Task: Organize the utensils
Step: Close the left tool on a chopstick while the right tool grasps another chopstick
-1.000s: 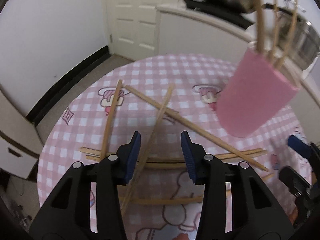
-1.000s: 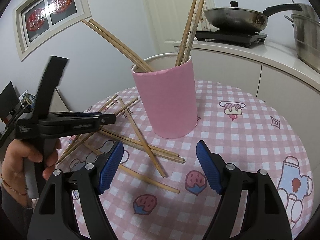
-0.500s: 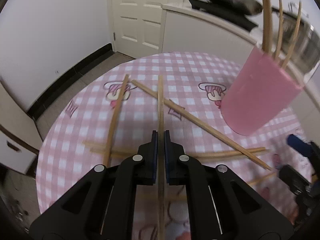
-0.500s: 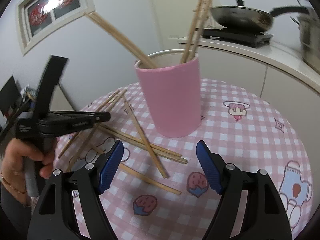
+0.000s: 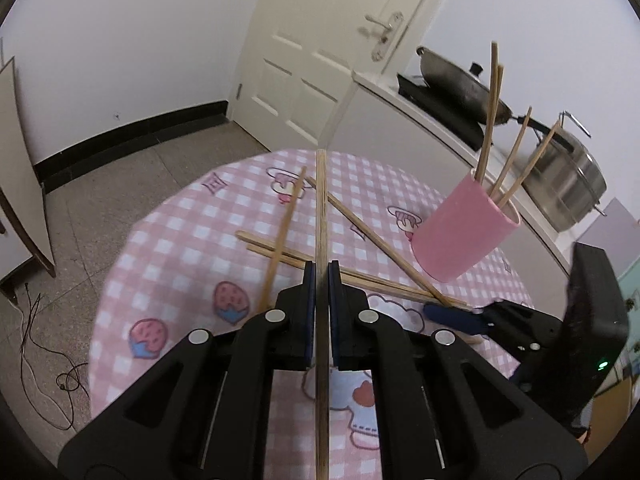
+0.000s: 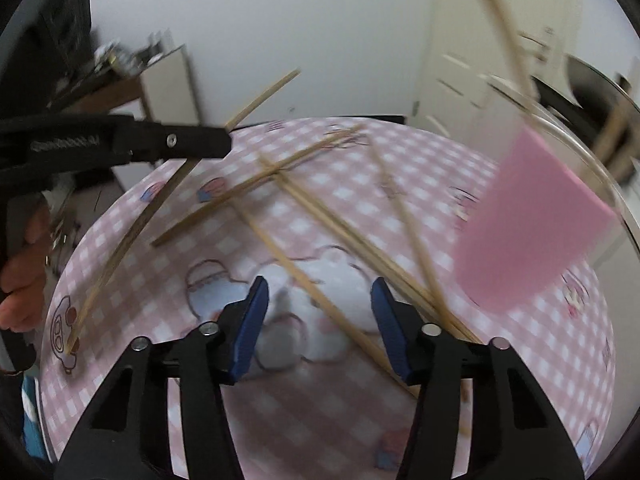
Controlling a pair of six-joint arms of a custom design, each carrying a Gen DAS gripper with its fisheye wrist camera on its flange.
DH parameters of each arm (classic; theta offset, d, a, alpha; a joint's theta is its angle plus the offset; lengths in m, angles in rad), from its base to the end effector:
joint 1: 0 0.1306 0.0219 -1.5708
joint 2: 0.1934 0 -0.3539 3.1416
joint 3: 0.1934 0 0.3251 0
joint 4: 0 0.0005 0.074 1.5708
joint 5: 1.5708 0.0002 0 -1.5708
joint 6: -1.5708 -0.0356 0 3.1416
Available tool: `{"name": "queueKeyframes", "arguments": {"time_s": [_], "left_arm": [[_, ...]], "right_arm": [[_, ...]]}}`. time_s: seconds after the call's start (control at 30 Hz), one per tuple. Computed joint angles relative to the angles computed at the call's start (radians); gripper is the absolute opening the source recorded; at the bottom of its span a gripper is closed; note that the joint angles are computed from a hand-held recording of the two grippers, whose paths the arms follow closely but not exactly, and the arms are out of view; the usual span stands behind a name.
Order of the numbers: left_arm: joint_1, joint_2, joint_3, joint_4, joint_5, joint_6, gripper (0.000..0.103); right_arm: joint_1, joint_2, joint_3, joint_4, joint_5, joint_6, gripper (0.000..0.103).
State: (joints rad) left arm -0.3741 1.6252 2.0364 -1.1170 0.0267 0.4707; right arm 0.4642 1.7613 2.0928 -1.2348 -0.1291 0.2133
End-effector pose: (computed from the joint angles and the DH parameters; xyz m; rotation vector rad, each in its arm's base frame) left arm 0.4556 -0.1804 0.5324 -0.0978 2.3192 -0.4676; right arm 0.4715 0.2406 0.4786 -0.8773 2.3226 0.2668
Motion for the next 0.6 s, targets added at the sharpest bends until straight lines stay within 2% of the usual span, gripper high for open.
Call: {"name": "queueKeyframes", "arguments": {"time_s": [0.13, 0.27, 0.33, 0.37, 0.4, 0.5, 0.6], "left_arm": [[0.020, -0.012, -0.027, 0.014, 0.024, 0.014, 0.006], [0.029, -0.007, -0.034, 0.021, 0.042, 0.025, 0.006], [0.024, 0.001, -0.028, 0.021, 0.044, 0.025, 0.006], [0.023, 0.004, -0.025, 0.022, 0.043, 0.024, 0.006], [0.020, 0.007, -0.023, 0.022, 0.041, 0.024, 0.006], [0.020, 0.005, -0.026, 0.032, 0.048, 0.027, 0.006], [0.022, -0.008, -0.041, 0.048, 0.054, 0.024, 0.006]], "right_arm": [[0.027, 0.077, 0.118, -0.076, 0.015, 0.052, 0.043], [0.035, 0.162, 0.259, -0.180, -0.006, 0.088, 0.041], [0.044, 0.226, 0.365, -0.256, 0.009, 0.107, 0.023], [0.043, 0.247, 0.399, -0.280, -0.002, 0.117, 0.020], [0.041, 0.259, 0.421, -0.297, -0.015, 0.123, 0.013], [0.030, 0.282, 0.479, -0.358, -0.037, 0.118, 0.005], [-0.002, 0.232, 0.406, -0.323, -0.090, 0.062, 0.004]]}}
